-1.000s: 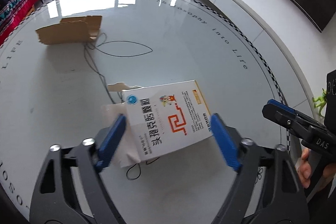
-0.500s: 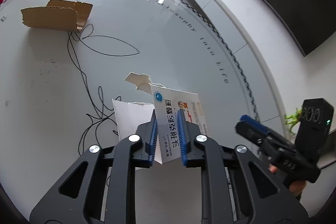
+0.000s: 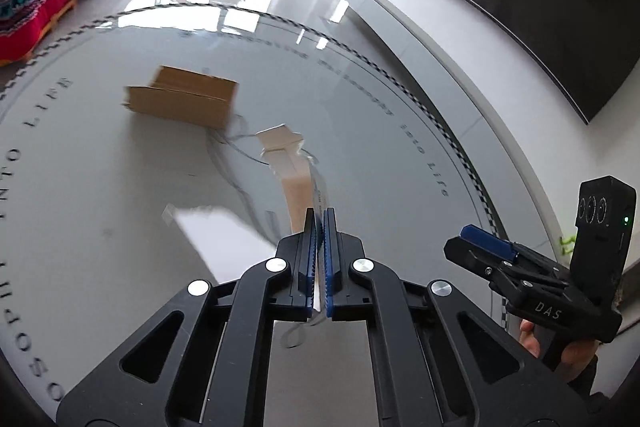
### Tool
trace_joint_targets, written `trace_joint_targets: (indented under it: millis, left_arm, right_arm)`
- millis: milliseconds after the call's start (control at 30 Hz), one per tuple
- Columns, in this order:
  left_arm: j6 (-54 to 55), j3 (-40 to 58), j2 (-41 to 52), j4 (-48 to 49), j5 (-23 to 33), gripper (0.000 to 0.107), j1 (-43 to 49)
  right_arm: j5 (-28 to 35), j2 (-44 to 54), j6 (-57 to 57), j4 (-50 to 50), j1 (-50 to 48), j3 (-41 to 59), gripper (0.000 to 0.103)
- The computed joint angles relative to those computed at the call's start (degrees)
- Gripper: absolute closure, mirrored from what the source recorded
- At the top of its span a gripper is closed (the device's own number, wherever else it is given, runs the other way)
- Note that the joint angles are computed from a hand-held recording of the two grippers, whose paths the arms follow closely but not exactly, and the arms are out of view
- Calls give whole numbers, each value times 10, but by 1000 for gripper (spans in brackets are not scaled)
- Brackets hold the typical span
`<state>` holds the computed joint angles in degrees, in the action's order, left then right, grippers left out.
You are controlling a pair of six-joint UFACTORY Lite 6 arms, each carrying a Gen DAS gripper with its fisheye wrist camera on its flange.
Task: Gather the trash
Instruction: 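Close the left tool on the white printed medicine box, then lift the medicine box with the left tool while the right tool grasps the cardboard piece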
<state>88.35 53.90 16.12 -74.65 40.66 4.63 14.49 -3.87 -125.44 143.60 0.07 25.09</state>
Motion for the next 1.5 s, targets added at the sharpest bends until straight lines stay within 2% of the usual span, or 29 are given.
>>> trace_joint_targets:
  millis: [167, 333, 433, 533, 633, 800, 867, 967, 1133, 1300, 1367, 1400, 1433, 1500]
  left_arm:
    - [17, 27, 14, 15, 27, 105, 61]
    - [8, 77, 42, 42, 50, 105, 116]
    - [-4, 114, 69, 60, 60, 105, 138]
    - [-32, 153, 104, 82, 72, 105, 150]
    - [-79, 206, 151, 131, 117, 105, 174]
    - [-146, 248, 208, 202, 153, 105, 192]
    - [-160, 261, 228, 207, 166, 105, 192]
    - [-182, 283, 257, 216, 169, 105, 179]
    - [-197, 303, 281, 208, 188, 105, 161]
    - [-231, 341, 312, 207, 216, 103, 154]
    - [-216, 335, 307, 198, 225, 73, 163]
    - [-198, 320, 294, 182, 234, 30, 171]
    - [-188, 296, 267, 174, 218, 11, 178]
    - [-159, 259, 224, 161, 187, 10, 184]
  right_arm:
    - [-27, 86, -97, 118, 73, 97, 40]
    - [-47, 180, -164, 186, 117, 202, 40]
    - [-67, 252, -152, 161, 133, 287, 40]
    - [-91, 318, -83, 77, 141, 371, 40]
    - [-111, 357, -15, -2, 146, 424, 40]
    - [-111, 381, 112, -135, 144, 453, 40]
    - [-108, 379, 128, -150, 142, 451, 40]
    - [-107, 368, 75, -100, 141, 439, 40]
    - [-109, 365, 55, -85, 138, 439, 40]
    - [-109, 350, -50, 15, 134, 424, 40]
    - [-107, 341, -76, 41, 132, 413, 40]
    - [-107, 334, -117, 81, 133, 406, 40]
    - [-107, 327, -144, 109, 134, 399, 40]
    - [-105, 314, -189, 156, 136, 385, 40]
